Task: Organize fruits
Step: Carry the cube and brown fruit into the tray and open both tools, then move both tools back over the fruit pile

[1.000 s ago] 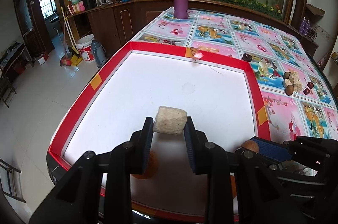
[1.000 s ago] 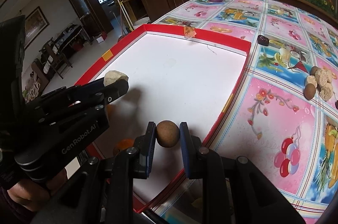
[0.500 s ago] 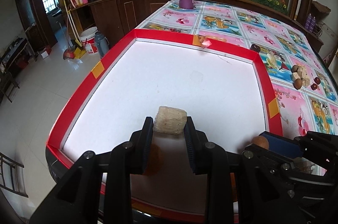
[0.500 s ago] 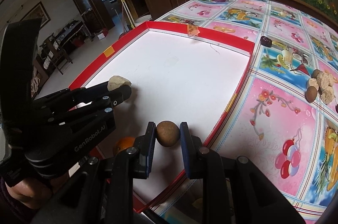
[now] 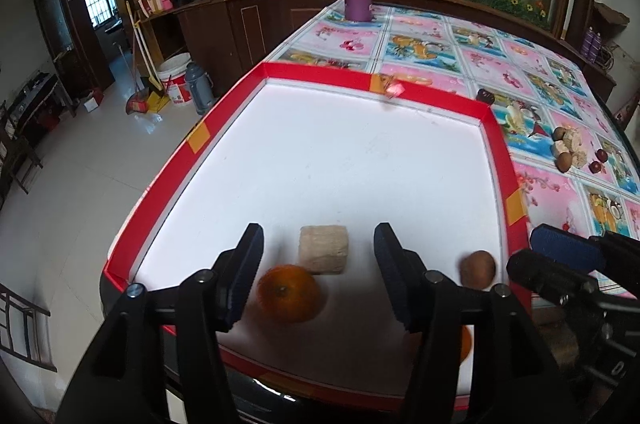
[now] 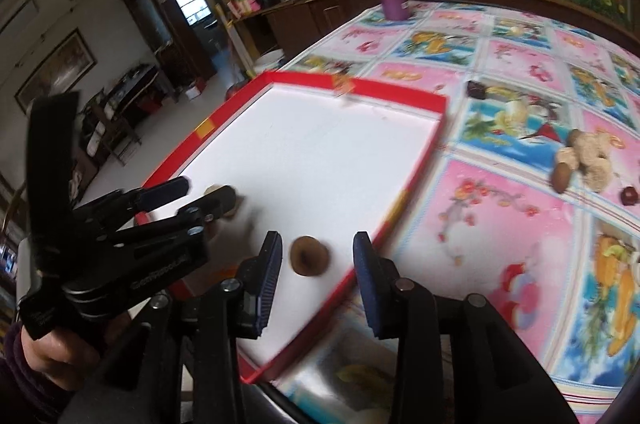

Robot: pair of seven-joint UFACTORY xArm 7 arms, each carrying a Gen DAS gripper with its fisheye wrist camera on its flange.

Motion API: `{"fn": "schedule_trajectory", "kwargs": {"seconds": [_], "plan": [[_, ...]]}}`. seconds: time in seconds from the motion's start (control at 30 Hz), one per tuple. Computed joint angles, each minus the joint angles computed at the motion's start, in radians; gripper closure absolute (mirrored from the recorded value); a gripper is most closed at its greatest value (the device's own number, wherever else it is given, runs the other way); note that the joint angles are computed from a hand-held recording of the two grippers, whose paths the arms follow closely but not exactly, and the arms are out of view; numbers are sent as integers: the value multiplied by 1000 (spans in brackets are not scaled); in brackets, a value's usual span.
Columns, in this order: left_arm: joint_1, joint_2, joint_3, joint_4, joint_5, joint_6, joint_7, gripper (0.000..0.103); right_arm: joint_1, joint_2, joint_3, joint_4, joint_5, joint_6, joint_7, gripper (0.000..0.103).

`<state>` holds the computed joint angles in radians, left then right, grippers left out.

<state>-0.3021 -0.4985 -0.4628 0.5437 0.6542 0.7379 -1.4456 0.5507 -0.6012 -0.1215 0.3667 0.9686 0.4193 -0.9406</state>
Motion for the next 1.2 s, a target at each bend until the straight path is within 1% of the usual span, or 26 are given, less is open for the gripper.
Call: {"fn": "schedule_trajectory", "kwargs": {"seconds": [0.03, 0.1, 0.2, 0.3, 0.43, 0.63, 0.8, 0.87, 0.97, 1.1, 1.2], "plan": [[1, 0, -5, 6, 6, 2, -3, 35, -6, -7, -11, -1, 4, 2, -3, 64], [3, 6, -20, 25, 24, 10, -8, 33, -23, -16, -28, -3, 7, 8, -7, 64], [-4, 26, -32, 58, 45, 18, -7, 33, -59, -25, -48, -9, -6, 7, -13, 64], [-14, 47, -32, 86, 57, 18, 3, 32, -102, -21, -88, -6, -17, 14, -25, 64], [-31, 103, -40, 145, 88, 19, 13, 32, -178, -1, -141, 11, -31, 32, -37, 64], [-77, 234, -10, 254, 132, -20, 51, 32, -284, 40, -193, 54, -28, 65, -67, 63], [-132, 341, 34, 343, 166, -24, 62, 32, -342, 104, -186, 104, -7, 58, -99, 63], [-157, 384, 59, 377, 159, -35, 88, 32, -359, 142, -186, 132, 6, 66, -117, 63], [-191, 438, 97, 422, 151, -51, 117, 32, -386, 215, -167, 178, 33, 53, -152, 63], [-228, 506, 144, 476, 119, -74, 164, 32, -423, 317, -123, 248, 54, 47, -173, 63], [-248, 548, 175, 510, 82, -90, 205, 32, -448, 382, -79, 295, 74, 10, -191, 63]]}}
